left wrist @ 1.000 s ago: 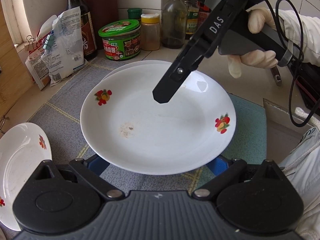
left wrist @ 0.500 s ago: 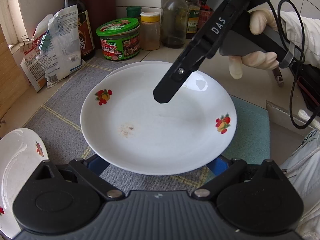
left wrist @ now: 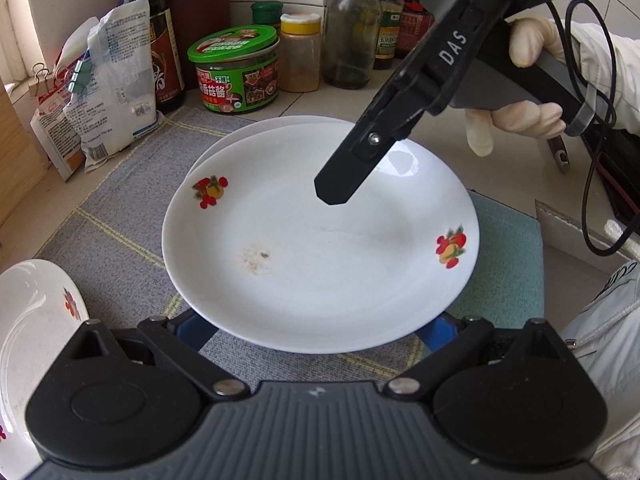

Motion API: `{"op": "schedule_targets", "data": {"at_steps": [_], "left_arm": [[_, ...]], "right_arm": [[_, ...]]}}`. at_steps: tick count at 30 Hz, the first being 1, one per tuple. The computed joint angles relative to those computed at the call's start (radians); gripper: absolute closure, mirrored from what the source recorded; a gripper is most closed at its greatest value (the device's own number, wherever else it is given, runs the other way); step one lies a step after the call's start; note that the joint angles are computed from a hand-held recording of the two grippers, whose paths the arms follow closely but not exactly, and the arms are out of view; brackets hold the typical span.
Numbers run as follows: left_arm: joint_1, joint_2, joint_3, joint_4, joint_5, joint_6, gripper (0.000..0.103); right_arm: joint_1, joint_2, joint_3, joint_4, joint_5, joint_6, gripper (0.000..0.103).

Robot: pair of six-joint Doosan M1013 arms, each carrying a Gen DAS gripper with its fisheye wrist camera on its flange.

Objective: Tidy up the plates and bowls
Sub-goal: 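Lower the large plate onto the stained plate with both tools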

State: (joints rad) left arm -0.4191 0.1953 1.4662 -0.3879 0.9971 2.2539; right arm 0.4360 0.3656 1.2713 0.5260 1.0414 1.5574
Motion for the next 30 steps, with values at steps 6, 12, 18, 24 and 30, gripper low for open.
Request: {"op": "schedule_targets", "data": {"at_steps": [6,12,18,24,30], "left_arm": [[0.002,0.004,-0.007,0.000,0.005,0.012,0.003],[0.003,0.007,-0.009,0.000,0.006,0.026,0.004],[0.007,0.008,-0.013,-0.004,0.008,0.034,0.004],[0.008,0.010,-0.016,-0.005,0.011,0.039,0.004],[0.008,0.012,-0.017,-0.005,0.006,0.048,0.004]], "right_arm": [[-0.004,-0.007,0.009,0.010,-0.005,0.006,0.000],[-0.006,-0.008,0.011,0.005,-0.006,0.018,0.000],[-0.007,-0.012,0.014,0.005,-0.007,0.024,0.000],[-0.006,-0.017,0.017,-0.008,-0.011,0.039,0.000],[-0.006,-0.024,0.025,-0.019,-0.015,0.052,0.000]]}}
